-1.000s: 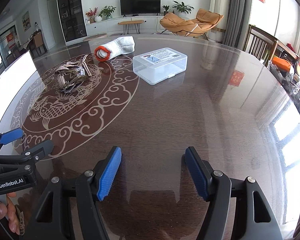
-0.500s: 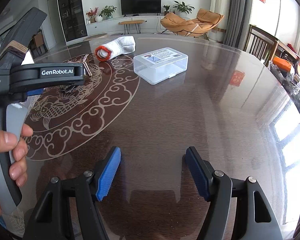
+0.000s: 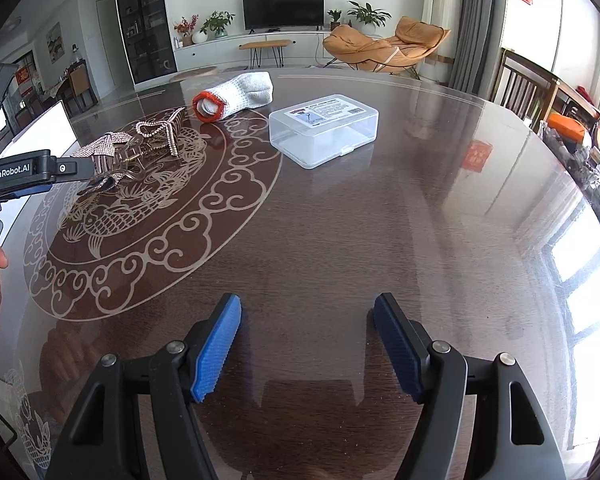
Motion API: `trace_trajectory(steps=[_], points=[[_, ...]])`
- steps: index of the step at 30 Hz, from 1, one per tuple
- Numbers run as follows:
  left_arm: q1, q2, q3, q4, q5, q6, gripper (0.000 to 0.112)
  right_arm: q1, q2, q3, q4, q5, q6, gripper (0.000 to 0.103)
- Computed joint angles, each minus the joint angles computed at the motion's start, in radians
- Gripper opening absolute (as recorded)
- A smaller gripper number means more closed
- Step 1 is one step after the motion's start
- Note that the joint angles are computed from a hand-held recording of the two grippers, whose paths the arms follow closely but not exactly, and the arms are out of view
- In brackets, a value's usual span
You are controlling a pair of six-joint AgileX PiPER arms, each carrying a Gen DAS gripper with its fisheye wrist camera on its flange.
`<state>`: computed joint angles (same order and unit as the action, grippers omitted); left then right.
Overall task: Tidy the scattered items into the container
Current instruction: 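Lower the left tool and close it on the rhinestone bow clip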
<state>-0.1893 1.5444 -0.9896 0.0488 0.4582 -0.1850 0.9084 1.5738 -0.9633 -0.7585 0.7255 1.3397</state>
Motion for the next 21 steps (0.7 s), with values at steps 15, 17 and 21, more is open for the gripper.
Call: trace_trajectory(steps=[15,17,21], points=[[-0.001,0.170,-0.153,0.034,0.047,-0.028,0.049,-0.170,0.014,-0.041,0.299,-0.254,-0.402,0.071],[0.021,0.131,-0.118,0.043,0.033,-0.006,0.049,-0.220,0.084,-0.148,0.456,-0.300,-0.602,0.070],[0.099,0.071,-0.068,0.003,0.029,0.068,0.049,-0.261,0.343,-0.546,0.794,-0.195,-1.002,0.070]])
